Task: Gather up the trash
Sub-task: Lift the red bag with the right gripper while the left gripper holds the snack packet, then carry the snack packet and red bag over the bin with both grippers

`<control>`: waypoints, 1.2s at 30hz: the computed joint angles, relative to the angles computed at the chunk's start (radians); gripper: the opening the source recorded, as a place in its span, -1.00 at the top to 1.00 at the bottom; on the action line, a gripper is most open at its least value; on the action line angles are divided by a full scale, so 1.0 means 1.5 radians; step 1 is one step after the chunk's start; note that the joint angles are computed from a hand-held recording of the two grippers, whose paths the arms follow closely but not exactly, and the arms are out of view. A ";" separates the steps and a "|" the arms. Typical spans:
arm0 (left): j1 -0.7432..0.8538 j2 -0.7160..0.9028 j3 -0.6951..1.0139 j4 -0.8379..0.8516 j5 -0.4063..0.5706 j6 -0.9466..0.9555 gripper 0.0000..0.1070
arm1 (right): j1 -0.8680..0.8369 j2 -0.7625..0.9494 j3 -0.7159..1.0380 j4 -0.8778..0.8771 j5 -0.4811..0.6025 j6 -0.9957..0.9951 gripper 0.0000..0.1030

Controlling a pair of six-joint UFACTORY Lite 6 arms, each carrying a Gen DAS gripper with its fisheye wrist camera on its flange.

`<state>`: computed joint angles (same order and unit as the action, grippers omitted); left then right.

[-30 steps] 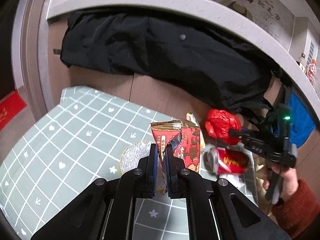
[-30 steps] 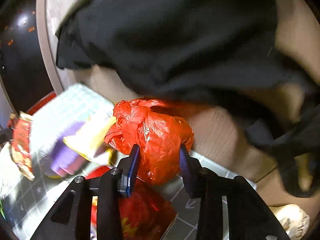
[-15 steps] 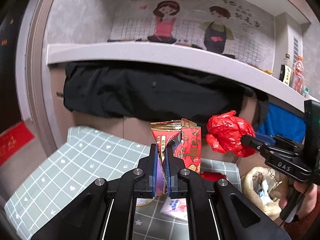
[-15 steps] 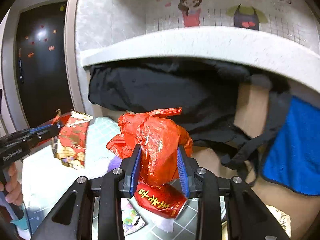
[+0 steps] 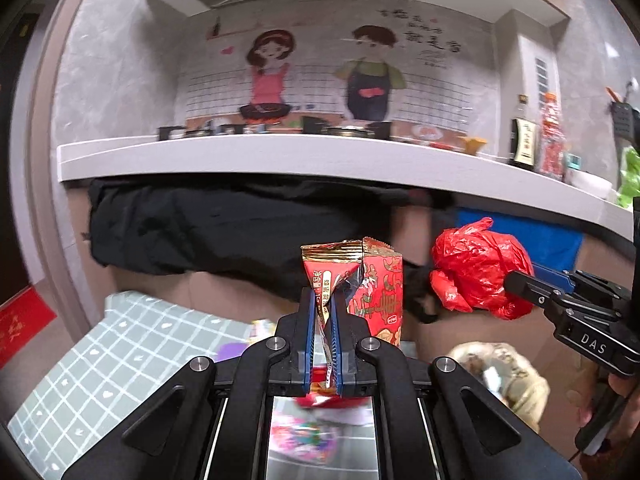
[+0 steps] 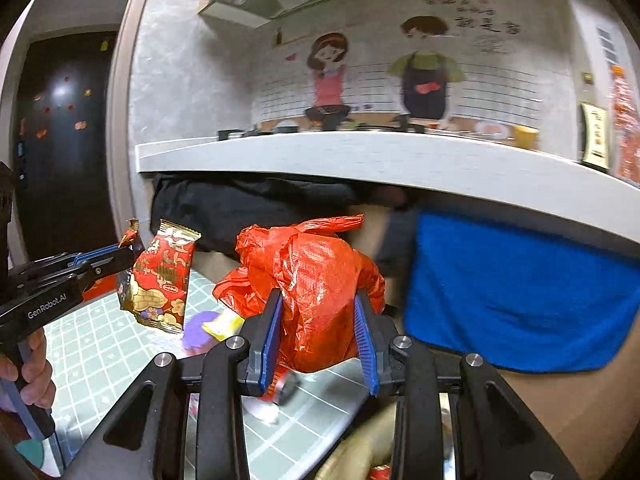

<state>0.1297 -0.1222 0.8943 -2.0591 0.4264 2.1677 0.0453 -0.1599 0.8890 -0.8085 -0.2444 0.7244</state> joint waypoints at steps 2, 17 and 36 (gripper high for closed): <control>-0.052 -0.017 -0.018 -0.079 -0.021 0.072 0.86 | -0.044 -0.041 -0.035 -0.075 -0.014 0.064 0.40; -0.318 0.071 0.045 -0.427 -0.099 0.350 0.86 | -0.369 -0.090 -0.116 -0.360 -0.191 0.276 0.40; -0.378 0.258 0.138 -0.374 -0.084 0.268 0.86 | -0.437 0.017 -0.117 -0.338 -0.238 0.240 0.40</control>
